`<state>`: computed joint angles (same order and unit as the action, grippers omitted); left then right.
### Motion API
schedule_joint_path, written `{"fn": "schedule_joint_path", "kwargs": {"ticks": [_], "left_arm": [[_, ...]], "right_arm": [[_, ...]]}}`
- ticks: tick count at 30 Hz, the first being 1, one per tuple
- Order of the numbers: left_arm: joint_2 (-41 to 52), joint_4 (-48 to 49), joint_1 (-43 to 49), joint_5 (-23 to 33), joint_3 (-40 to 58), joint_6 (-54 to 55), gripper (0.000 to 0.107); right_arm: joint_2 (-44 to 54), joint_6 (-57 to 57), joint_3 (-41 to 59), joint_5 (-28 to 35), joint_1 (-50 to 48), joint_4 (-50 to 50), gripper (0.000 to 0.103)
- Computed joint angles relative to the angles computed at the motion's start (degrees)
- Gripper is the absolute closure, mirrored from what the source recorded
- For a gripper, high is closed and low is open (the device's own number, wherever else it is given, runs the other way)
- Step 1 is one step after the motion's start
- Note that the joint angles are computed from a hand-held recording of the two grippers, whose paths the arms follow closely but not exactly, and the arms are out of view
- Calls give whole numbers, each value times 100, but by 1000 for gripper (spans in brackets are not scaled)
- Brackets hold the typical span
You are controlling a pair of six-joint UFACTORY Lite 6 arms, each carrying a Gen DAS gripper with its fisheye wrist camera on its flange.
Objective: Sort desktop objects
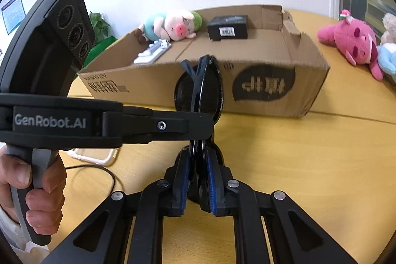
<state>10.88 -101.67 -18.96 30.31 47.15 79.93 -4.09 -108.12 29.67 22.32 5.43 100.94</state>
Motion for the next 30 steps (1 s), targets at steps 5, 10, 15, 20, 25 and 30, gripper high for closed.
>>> {"fn": "schedule_joint_path", "kwargs": {"ticks": [5,10,15,20,25,30], "left_arm": [[-368,173,36,-134,14,-153,99],[-720,540,129,-288,127,-450,99],[-771,1203,202,-568,588,-1029,100],[-702,1731,366,-598,968,-1533,100],[-685,1867,500,-579,1050,-1672,100],[-450,1915,626,-458,1286,-1746,100]], "right_arm": [[-330,430,115,-43,84,-372,91],[-478,966,435,10,128,-880,90],[-282,1573,1103,-52,354,-1415,87],[80,2167,1807,-85,525,-1884,83],[374,2365,2234,-130,564,-1997,91],[727,2481,2589,282,346,-2137,91]]}}
